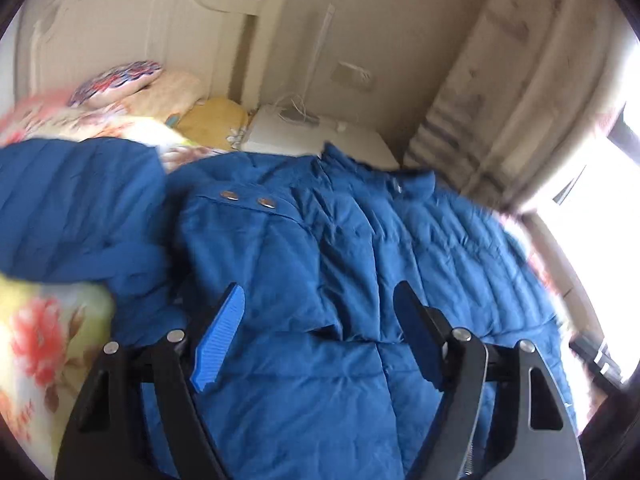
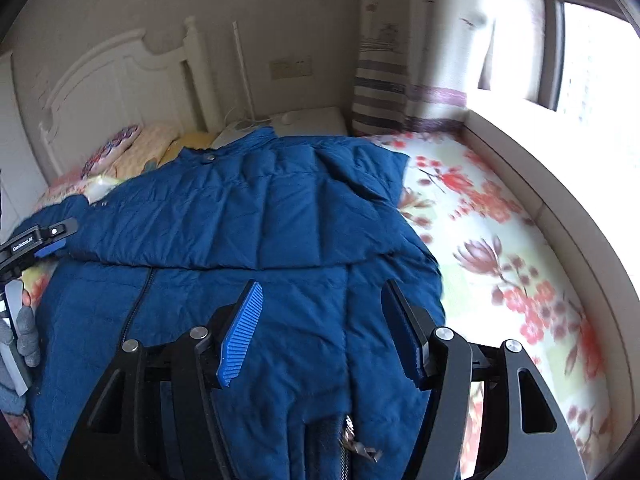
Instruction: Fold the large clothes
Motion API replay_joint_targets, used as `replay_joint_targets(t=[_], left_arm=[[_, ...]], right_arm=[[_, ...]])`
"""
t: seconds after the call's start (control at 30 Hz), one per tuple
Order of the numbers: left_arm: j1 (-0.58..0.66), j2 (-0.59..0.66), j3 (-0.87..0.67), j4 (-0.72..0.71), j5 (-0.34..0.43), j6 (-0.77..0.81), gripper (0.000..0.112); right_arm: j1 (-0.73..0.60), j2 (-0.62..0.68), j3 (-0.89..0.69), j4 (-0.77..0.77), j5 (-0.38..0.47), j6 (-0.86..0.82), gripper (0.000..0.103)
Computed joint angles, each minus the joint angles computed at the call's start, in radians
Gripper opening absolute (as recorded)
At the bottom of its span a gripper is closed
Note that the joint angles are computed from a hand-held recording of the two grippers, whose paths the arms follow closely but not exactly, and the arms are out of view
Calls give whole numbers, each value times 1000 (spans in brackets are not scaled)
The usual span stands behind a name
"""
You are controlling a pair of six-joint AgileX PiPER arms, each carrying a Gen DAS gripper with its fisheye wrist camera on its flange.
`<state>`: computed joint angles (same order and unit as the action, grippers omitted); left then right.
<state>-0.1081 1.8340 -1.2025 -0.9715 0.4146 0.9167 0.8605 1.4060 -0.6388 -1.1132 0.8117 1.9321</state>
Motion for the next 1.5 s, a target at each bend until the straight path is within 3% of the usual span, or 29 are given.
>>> replay_joint_targets(t=[0.07, 0.13, 0.2, 0.27, 0.37, 0.47, 0.6, 0.73, 0.77, 0.87, 0.97, 1.1, 1.23, 1.33, 1.43, 1.5], left_arm=[[-11, 35, 19, -62, -21, 67, 76], [-24, 87, 12, -142, -46, 148, 77], [18, 95, 26, -265, 4, 287, 83], [39, 112, 21, -307, 51, 339, 87], [37, 112, 24, -296, 54, 332, 90], [35, 98, 38, -283, 46, 335, 93], [42, 88, 53, -302, 50, 363, 94], [42, 79, 58, -290, 50, 351, 95], [42, 79, 59, -287, 50, 350, 95], [44, 80, 55, -275, 57, 341, 96], [55, 88, 43, -265, 89, 333, 100], [62, 90, 40, -268, 103, 334, 100], [74, 94, 36, -276, 123, 339, 100], [91, 91, 47, -326, 144, 384, 100], [133, 74, 83, -453, 190, 491, 100], [183, 55, 116, -561, 232, 558, 99]], right_arm=[[-75, 96, -95, -5, -36, -118, 61], [-189, 192, -165, 12, -148, -212, 61], [-277, 288, -210, 77, -192, -304, 63], [-331, 278, -186, 86, -271, -287, 62], [-331, 242, -200, 183, -236, -345, 63], [-324, 243, -243, 147, -216, -351, 64], [-380, 345, -416, 131, -152, -421, 66], [-485, 494, -598, 205, -120, -567, 76], [-521, 542, -641, 271, -104, -638, 84], [-599, 521, -590, 407, -204, -652, 87], [-524, 465, -535, 280, -146, -473, 84], [-344, 380, -406, 83, -163, -322, 84], [-248, 458, -430, 141, -158, -486, 87], [-267, 426, -419, 227, -157, -514, 87], [-229, 342, -361, 143, -158, -370, 89], [-203, 345, -344, 137, -150, -365, 89]])
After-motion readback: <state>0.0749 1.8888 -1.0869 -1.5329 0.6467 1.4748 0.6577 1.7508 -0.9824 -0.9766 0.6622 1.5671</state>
